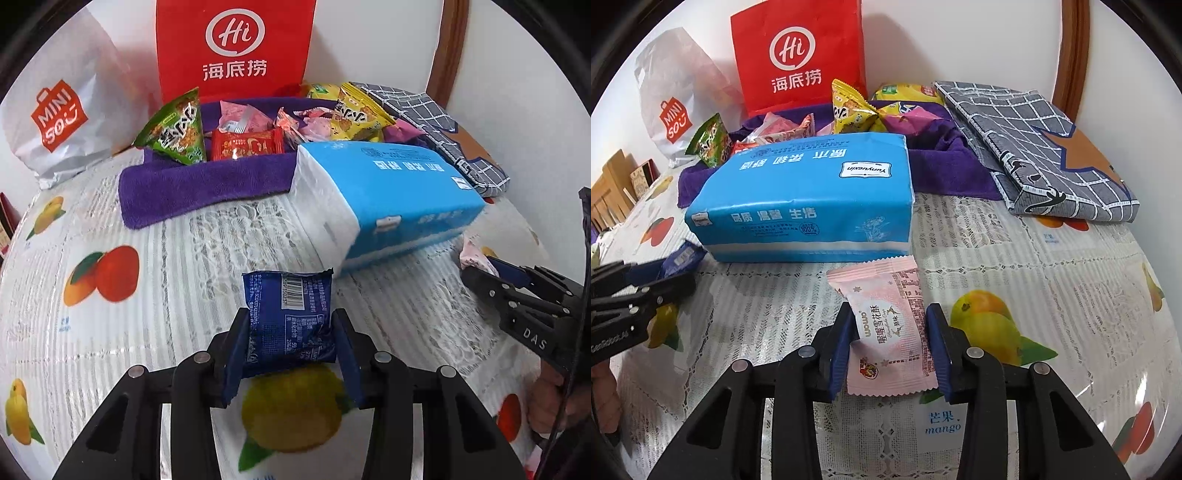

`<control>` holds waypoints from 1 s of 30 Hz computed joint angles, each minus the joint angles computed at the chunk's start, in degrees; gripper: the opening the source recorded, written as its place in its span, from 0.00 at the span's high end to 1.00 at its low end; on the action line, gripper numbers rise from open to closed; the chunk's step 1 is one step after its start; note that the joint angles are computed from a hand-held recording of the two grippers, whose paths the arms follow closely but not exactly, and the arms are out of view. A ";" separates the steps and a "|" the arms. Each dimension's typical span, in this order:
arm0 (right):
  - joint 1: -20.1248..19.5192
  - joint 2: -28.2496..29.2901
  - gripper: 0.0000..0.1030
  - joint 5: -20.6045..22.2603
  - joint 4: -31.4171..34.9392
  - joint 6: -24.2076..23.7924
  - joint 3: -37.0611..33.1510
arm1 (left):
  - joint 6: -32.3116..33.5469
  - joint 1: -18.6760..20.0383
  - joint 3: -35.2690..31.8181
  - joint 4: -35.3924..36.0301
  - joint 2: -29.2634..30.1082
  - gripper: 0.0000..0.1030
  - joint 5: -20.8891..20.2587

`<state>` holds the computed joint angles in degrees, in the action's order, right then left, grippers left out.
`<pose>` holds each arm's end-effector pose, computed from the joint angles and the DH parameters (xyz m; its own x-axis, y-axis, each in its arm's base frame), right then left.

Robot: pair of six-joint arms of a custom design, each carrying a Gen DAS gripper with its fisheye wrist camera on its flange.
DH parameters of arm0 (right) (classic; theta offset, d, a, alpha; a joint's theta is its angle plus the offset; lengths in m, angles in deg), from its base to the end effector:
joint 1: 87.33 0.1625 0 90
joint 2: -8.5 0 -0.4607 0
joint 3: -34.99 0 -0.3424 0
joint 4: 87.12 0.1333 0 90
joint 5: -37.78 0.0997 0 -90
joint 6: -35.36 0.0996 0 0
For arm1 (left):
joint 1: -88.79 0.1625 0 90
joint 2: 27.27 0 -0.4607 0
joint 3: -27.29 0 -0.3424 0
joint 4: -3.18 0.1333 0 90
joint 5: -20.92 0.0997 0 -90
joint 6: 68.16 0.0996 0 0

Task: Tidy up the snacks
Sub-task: 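Lift both packets and carry them over the purple towel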

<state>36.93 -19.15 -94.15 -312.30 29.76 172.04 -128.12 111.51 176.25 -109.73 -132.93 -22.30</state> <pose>0.2896 -0.3065 0.0300 -0.7253 -0.2504 0.6413 -0.5805 0.7232 -0.3741 -0.0999 -0.2650 0.2726 -0.7636 0.0519 -0.6436 0.4066 0.8129 -0.4169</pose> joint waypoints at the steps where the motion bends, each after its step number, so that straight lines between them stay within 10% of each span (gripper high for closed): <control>1: 0.05 -0.28 0.63 0.15 -0.15 0.66 0.36 | -1.23 -0.66 -0.25 1.75 -0.53 0.60 -0.24; 30: 10.72 -14.05 0.63 -7.52 9.97 6.48 2.40 | -20.24 -17.37 -10.68 23.62 -2.19 0.60 -3.33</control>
<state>47.65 -33.20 -101.67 -302.32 36.24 174.44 -148.36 94.14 165.57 -86.11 -135.11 -25.63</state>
